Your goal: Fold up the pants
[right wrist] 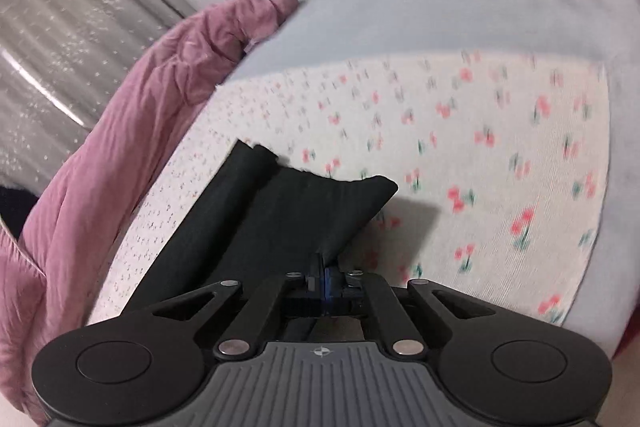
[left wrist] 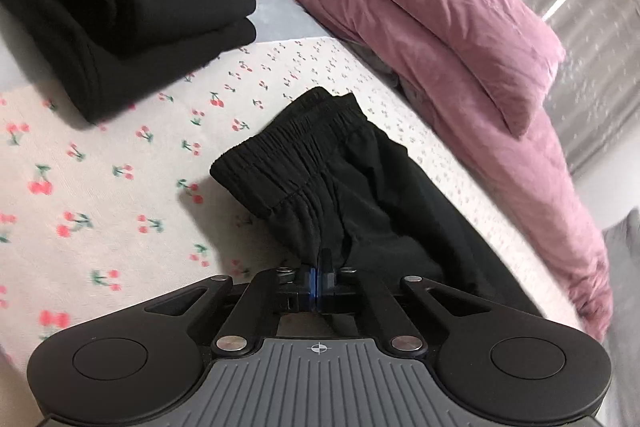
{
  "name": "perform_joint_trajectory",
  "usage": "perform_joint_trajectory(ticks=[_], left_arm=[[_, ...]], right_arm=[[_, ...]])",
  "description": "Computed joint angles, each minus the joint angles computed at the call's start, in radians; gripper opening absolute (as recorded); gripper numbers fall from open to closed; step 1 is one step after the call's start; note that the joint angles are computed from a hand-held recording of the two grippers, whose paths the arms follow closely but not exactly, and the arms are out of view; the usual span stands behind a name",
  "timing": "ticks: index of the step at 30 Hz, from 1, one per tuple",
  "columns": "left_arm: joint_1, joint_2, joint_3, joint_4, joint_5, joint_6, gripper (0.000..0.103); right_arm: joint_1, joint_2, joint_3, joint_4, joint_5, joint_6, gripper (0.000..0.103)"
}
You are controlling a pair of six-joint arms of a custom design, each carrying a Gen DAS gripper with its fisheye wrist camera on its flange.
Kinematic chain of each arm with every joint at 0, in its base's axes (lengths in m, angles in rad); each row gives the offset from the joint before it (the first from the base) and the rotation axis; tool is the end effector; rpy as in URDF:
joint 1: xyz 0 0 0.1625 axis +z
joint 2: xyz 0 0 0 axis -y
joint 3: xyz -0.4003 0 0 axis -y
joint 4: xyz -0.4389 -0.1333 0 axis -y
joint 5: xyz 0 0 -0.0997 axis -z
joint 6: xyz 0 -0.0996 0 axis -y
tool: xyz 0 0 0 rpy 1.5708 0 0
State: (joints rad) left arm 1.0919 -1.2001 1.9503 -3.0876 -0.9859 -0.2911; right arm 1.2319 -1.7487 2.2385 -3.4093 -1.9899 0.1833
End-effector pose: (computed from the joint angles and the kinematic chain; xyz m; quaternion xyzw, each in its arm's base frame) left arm -0.1073 -0.6153 0.2457 -0.0241 0.8943 -0.4323 0.1133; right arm -0.0545 -0.4337 0.4272 -0.3227 -0.7046 0.5963 0.2095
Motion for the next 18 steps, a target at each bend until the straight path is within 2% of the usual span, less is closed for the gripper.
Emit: perform_joint_trajectory(ticks=[9, 11, 14, 16, 17, 18], left_arm=[[-0.023, -0.073, 0.033, 0.193, 0.084, 0.030, 0.002], [-0.038, -0.082, 0.035, 0.241, 0.125, 0.040, 0.005], [-0.070, -0.087, 0.026, 0.339, 0.206, 0.083, 0.012], [-0.098, -0.090, 0.019, 0.407, 0.271, 0.086, 0.027], [-0.115, -0.093, 0.016, 0.450, 0.313, 0.080, 0.050], [-0.134, -0.095, 0.020, 0.468, 0.355, 0.089, 0.073]], right_arm=[[0.013, -0.008, -0.012, 0.109, -0.123, -0.070, 0.000], [0.042, 0.024, -0.030, 0.105, -0.208, -0.126, 0.000], [0.098, 0.099, -0.079, 0.066, -0.392, -0.257, 0.002], [0.116, 0.121, -0.096, 0.038, -0.454, -0.322, 0.043], [0.118, 0.122, -0.095, -0.001, -0.451, -0.367, 0.048], [0.112, 0.111, -0.089, -0.019, -0.427, -0.399, 0.049]])
